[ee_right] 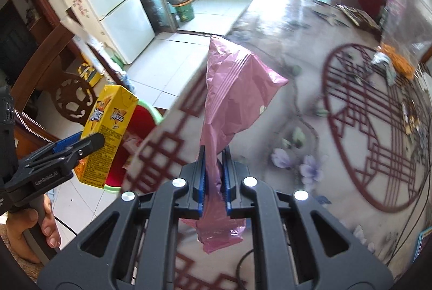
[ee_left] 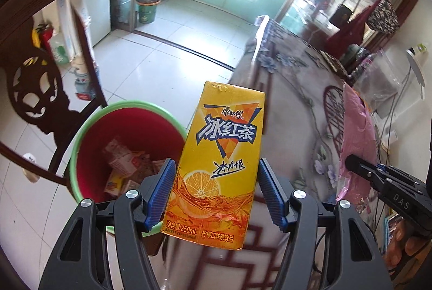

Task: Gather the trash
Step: 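Carry the iced-tea carton and pink wrapper over the red bucket, then open both tools over the bucket to drop the carton and wrapper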

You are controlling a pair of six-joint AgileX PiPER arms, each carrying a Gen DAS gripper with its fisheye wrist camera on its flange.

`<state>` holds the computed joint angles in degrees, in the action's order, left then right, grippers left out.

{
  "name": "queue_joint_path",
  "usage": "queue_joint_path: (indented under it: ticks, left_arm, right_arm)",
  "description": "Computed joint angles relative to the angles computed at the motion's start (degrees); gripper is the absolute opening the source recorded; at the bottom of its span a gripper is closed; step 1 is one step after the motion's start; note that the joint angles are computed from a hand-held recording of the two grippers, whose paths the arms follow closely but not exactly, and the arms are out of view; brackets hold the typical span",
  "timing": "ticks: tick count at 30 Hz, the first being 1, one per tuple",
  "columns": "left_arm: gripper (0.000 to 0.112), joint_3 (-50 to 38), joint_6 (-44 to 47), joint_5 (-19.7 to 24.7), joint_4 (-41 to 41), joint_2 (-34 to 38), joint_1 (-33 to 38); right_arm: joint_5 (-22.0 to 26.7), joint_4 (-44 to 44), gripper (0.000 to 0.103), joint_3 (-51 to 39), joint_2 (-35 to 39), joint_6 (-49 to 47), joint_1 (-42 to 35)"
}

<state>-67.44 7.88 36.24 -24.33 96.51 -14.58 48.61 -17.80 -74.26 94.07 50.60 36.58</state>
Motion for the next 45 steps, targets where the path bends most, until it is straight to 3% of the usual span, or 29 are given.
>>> queue_joint_path:
  ticks: [15,18,27,40,42,43,45]
  left_arm:
    - [0.059,3.03,1.23,-1.84,0.38,0.97,10.45]
    - [0.060,2.64,2.37,-1.34,-0.47,2.38,12.64]
    - [0.060,0.69,3.51,-0.01,-0.68,5.69,15.27]
    - [0.060,-1.26,2.18,1.35,0.54,8.34,17.29]
    - [0.061,-1.56,0.66,1.49,1.58,8.60,17.33]
    - [0.061,-1.56,0.93,1.52,1.19,8.73,17.64]
    - [0.062,-1.21,1.22,1.45,0.36,8.49,18.07]
  right_arm:
    - [3.10,5.67,0.011,-15.97,11.99,-8.19,4.39]
    - [2.54,10.93,0.011,-18.74,14.22,-11.95,3.50]
    - [7.30,14.13,0.012,-32.08,22.42,-18.25,4.82]
    - [12.15,18.15,0.012,-42.86,29.51,-22.85,4.45]
    - [12.37,18.88,0.033,-43.52,30.14,-23.51,4.25]
    - [12.79,19.11,0.058,-44.02,30.49,-23.64,4.13]
    - [12.06,17.87,0.063,-43.45,30.10,-22.23,4.40]
